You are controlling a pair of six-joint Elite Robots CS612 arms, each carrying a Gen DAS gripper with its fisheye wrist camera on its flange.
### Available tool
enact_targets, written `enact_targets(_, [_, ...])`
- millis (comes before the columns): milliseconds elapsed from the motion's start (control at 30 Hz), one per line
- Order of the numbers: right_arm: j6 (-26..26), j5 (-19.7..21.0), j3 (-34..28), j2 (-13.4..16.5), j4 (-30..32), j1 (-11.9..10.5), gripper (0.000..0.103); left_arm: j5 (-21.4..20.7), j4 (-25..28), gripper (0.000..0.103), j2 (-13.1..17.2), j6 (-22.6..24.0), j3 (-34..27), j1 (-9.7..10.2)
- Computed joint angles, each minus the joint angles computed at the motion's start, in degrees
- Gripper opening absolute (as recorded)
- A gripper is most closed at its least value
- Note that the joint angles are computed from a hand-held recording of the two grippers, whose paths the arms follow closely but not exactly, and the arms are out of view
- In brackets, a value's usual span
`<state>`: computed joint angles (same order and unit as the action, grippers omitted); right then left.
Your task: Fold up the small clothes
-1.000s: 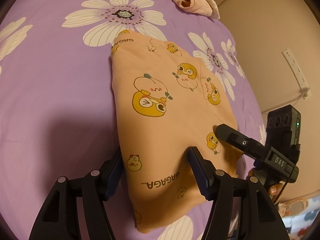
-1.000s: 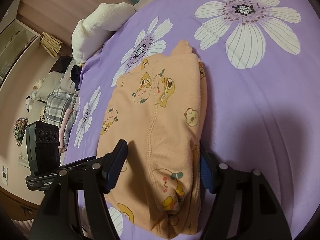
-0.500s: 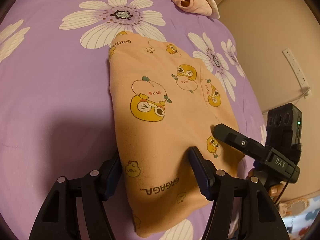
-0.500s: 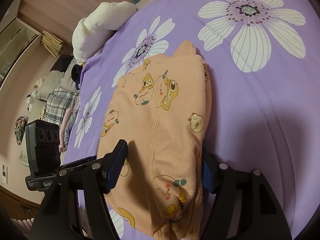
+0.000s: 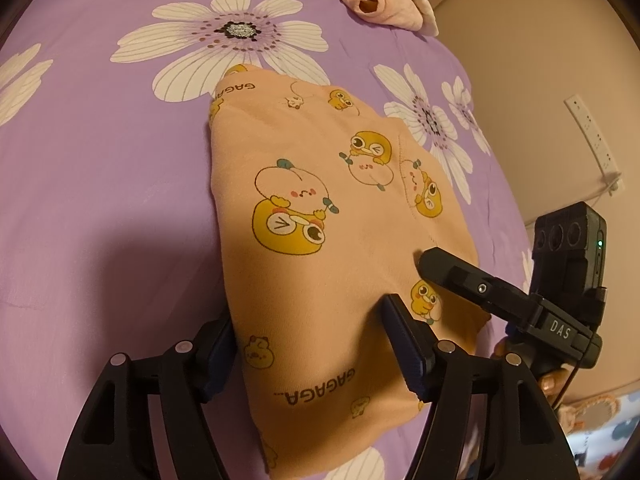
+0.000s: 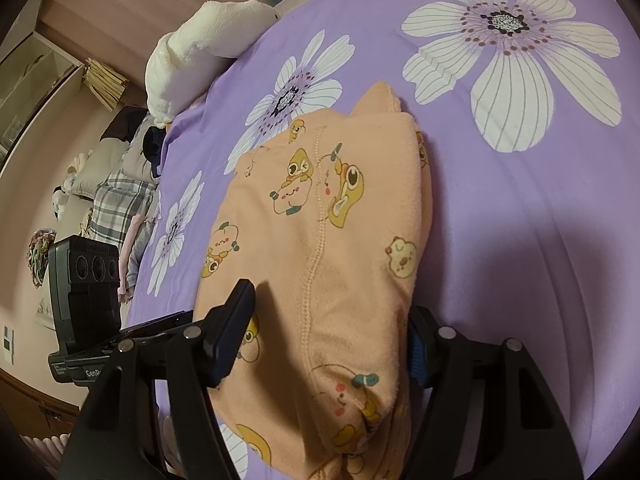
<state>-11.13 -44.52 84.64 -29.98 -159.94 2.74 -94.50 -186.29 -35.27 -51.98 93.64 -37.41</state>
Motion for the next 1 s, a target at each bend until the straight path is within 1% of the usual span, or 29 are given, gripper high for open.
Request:
enact_targets(500, [-0.5,-0.2,-0.9,0.5,0.4,0.2,0.068,0.6,0.6,0.068,0.0,0.3,-0.3,-0.16])
enact_targets(733, [-1.6,-1.9,-1.3,0.6,-0.1,0.7,0.067,1.1,1.4,0.068,0.0,0.5,-0.6,-0.25])
enact_targets(1000, [-2.0,-3.7,-1.1,0.6,-1.7,0.9,0.061,2.2,3.1,0.068,-0.2,1.6,-0.7,-0.52])
